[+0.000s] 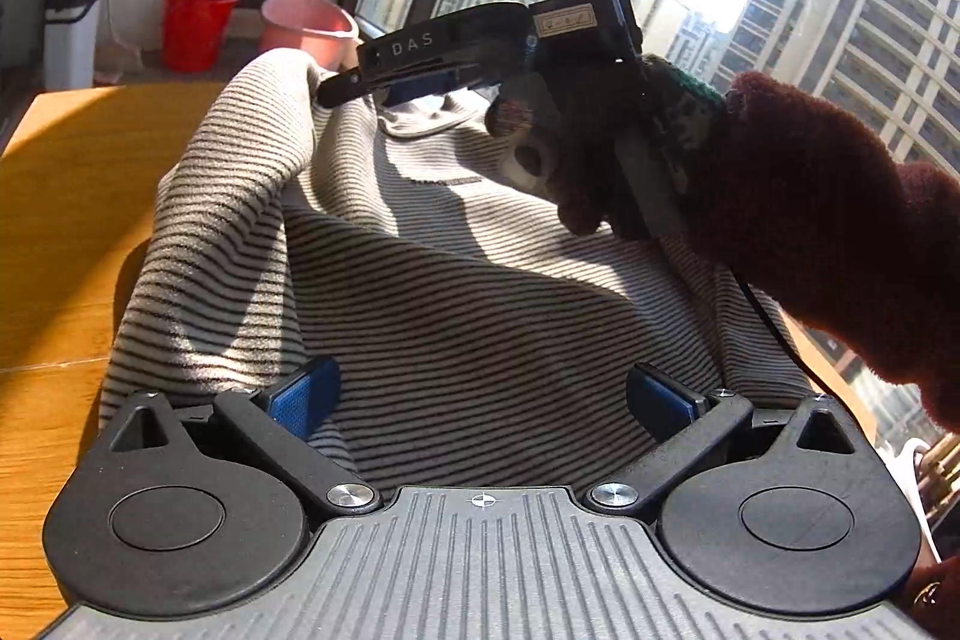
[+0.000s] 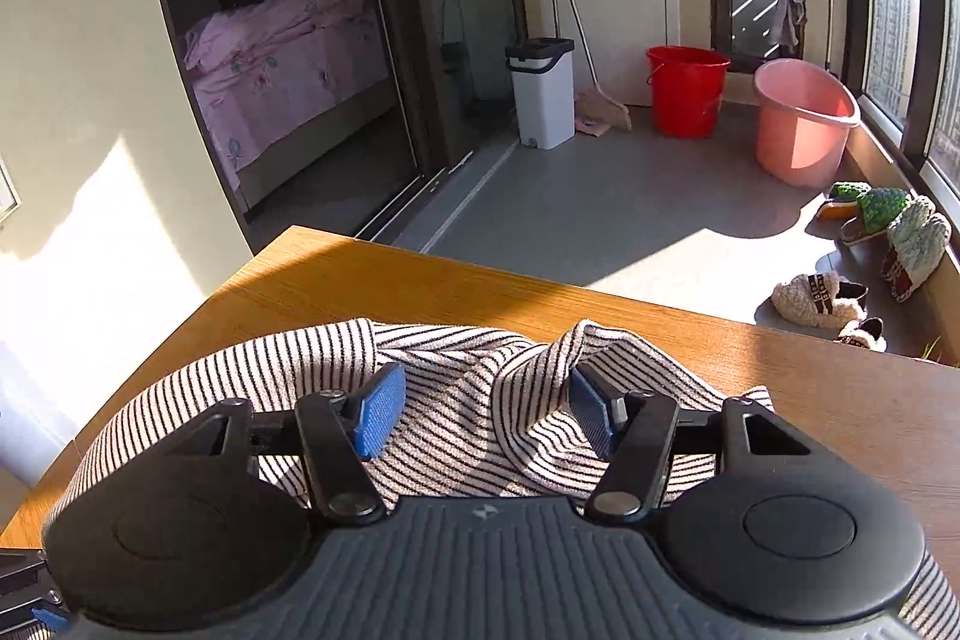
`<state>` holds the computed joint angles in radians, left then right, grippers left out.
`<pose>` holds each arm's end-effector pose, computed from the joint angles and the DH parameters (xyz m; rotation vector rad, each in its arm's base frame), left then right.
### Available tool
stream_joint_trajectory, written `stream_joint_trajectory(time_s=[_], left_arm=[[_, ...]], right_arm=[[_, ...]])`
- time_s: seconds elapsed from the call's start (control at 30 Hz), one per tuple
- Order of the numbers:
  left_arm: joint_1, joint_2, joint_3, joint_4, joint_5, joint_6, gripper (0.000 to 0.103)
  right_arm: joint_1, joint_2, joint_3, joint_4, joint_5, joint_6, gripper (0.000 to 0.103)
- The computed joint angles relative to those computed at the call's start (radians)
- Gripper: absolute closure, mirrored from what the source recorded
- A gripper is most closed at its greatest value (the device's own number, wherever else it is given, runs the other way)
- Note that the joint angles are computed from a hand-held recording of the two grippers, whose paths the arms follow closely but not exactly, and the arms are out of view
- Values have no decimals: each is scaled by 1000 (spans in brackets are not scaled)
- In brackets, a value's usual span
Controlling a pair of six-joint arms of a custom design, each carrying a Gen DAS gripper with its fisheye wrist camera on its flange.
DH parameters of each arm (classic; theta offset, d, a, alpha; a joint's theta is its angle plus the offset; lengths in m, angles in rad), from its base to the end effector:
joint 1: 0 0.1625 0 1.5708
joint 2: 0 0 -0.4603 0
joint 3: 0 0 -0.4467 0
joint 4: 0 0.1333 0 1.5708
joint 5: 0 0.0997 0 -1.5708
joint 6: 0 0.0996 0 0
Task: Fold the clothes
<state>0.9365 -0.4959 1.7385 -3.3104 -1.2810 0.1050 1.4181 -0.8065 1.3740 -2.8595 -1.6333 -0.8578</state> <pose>-0.2739 -0.6452 -0.0777 0.9422 2.7272 -0.8162 -0.0015 -0.8453 0.2458 0.8755 -2.4691 0.8247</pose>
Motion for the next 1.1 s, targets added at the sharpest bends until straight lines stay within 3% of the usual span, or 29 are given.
stream_joint_trajectory(time_s=[0.03, 0.07, 0.2, 0.33, 0.4, 0.47, 0.53, 0.57, 0.6, 0.67, 0.77, 0.9, 1.0, 1.1], left_arm=[[0, 1, 1, -4, -2, 0, 0], [0, 2, 1, -9, -4, 1, 0], [10, 2, 6, -24, -39, -5, 0], [9, 5, 4, -22, -42, -8, 0], [4, 7, 7, -27, -30, -8, 0], [-1, 8, 12, -31, -22, -6, 0], [-6, 9, 14, -34, -15, -6, 0], [-6, 8, 16, -33, -15, -5, 0], [-6, 7, 17, -32, -16, -3, 0], [-6, 6, 11, -16, -17, -9, 0], [-7, 0, -1, 18, -19, -37, 0], [-1, -4, -41, 2, -101, -81, 0], [-17, 54, -113, -72, -58, -8, 0], [-15, 118, -198, -41, 42, -60, 0]], right_arm=[[6, 11, -3, -3, -30, -16, 79], [13, 22, -7, -6, -59, -32, 88], [42, 10, 20, -116, -56, -139, 94], [64, 35, -40, -102, -66, -233, 95], [70, 72, -76, -71, -122, -280, 94], [68, 88, -91, -55, -155, -255, 91], [58, 60, -62, -63, -123, -169, 87], [52, 46, -48, -67, -107, -126, 77], [43, 14, -7, -91, -84, -106, 60], [17, -71, 102, -156, -26, -96, 44], [-30, -196, 254, -190, 40, -65, 43], [-96, -308, 400, -159, 47, -14, 43], [-131, -332, 468, -214, 41, 22, 43], [-143, -343, 517, -297, 38, 42, 43]])
